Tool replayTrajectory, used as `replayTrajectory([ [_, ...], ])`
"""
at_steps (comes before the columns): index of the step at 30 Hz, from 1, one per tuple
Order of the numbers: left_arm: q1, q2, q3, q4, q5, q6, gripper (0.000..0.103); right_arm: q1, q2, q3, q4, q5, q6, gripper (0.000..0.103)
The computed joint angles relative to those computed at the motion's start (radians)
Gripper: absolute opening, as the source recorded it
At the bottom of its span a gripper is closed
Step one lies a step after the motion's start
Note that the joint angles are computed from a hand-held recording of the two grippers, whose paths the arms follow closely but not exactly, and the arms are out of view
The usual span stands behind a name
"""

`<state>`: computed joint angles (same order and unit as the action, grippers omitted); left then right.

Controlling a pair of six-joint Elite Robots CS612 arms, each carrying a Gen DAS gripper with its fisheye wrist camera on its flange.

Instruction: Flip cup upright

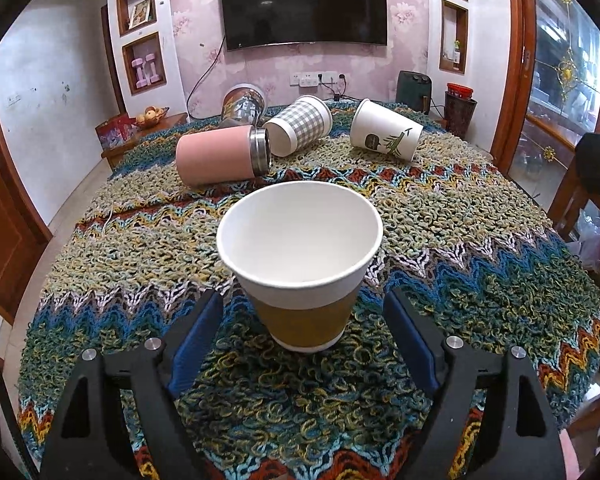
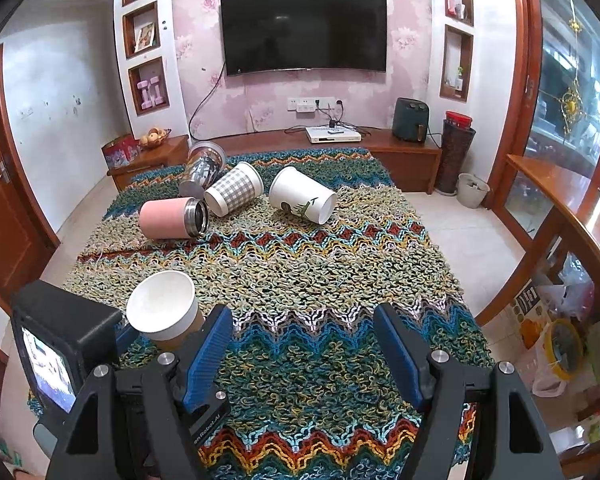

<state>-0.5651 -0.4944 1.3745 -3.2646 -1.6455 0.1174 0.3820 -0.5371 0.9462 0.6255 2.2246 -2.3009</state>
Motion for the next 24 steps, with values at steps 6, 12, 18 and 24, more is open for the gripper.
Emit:
replayTrajectory([
  [6, 0.002, -0.025, 0.028, 0.001, 0.016, -0.005, 0.089, 0.009, -0.012, 0.012, -0.019, 0.019, -0.001, 0.073],
  [12, 0.008, -0.06, 0.054, -0.001, 0.053, -0.037, 0.089, 0.019, -0.031, 0.024, -0.037, 0.037, -0.008, 0.073],
  [18, 0.012, -0.085, 0.06, 0.004, 0.128, -0.062, 0.089, 0.024, -0.045, 0.027, -0.052, 0.039, -0.027, 0.074],
  [24, 0.018, -0.117, 0.047, 0.067, 0.182, -0.098, 0.089, 0.019, -0.055, 0.013, -0.053, 0.012, -0.058, 0.073],
])
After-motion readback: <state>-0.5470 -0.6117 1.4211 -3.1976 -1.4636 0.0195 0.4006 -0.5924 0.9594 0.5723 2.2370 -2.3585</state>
